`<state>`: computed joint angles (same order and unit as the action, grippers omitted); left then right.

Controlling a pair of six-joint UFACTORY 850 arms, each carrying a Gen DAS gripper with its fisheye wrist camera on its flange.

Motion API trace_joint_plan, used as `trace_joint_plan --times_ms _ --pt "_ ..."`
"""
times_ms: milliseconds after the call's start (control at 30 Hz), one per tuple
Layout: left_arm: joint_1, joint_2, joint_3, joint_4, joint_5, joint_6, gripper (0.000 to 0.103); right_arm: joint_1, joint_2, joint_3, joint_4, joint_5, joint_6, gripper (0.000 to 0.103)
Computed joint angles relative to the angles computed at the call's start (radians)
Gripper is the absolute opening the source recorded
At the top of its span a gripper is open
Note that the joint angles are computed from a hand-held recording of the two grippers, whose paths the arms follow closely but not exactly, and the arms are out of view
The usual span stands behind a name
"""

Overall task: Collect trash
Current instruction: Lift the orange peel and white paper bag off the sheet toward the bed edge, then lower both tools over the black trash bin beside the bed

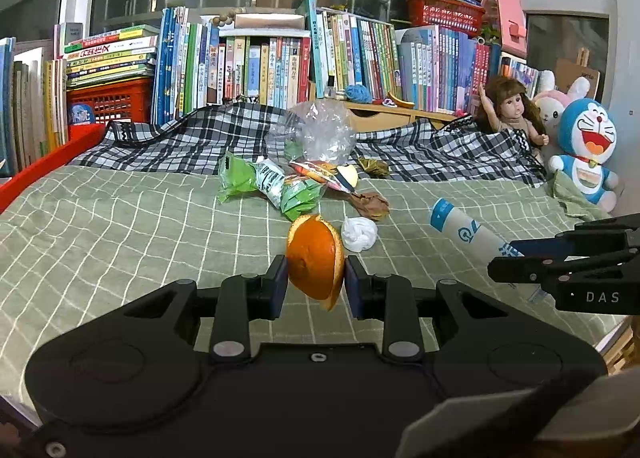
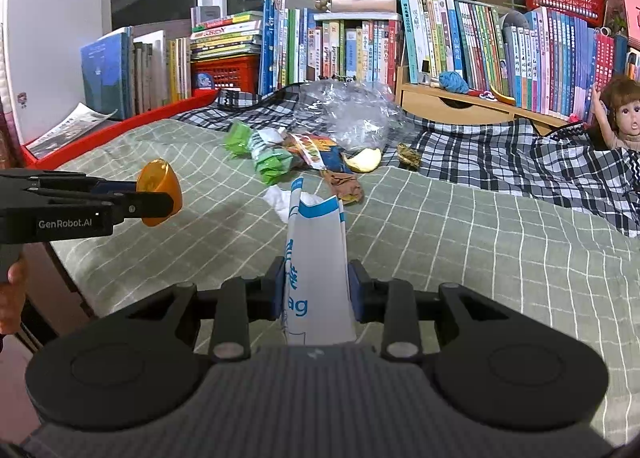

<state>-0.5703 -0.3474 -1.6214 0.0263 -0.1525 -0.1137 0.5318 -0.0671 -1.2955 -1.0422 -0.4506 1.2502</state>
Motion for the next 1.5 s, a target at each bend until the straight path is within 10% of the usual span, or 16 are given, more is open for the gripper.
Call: trace_joint_plan --times_ms 800,1500 --pt "-0.075 0.257 0.259 -0.177 0.008 0.176 0.029 0.151 0.183 0.164 -0.085 -0.064 0.097 0.040" --pt "-0.133 0.412 0.460 0.140 -0.021 -0.146 0.029 0.271 0.250 0.279 -0.062 -0.105 0.167 0.045"
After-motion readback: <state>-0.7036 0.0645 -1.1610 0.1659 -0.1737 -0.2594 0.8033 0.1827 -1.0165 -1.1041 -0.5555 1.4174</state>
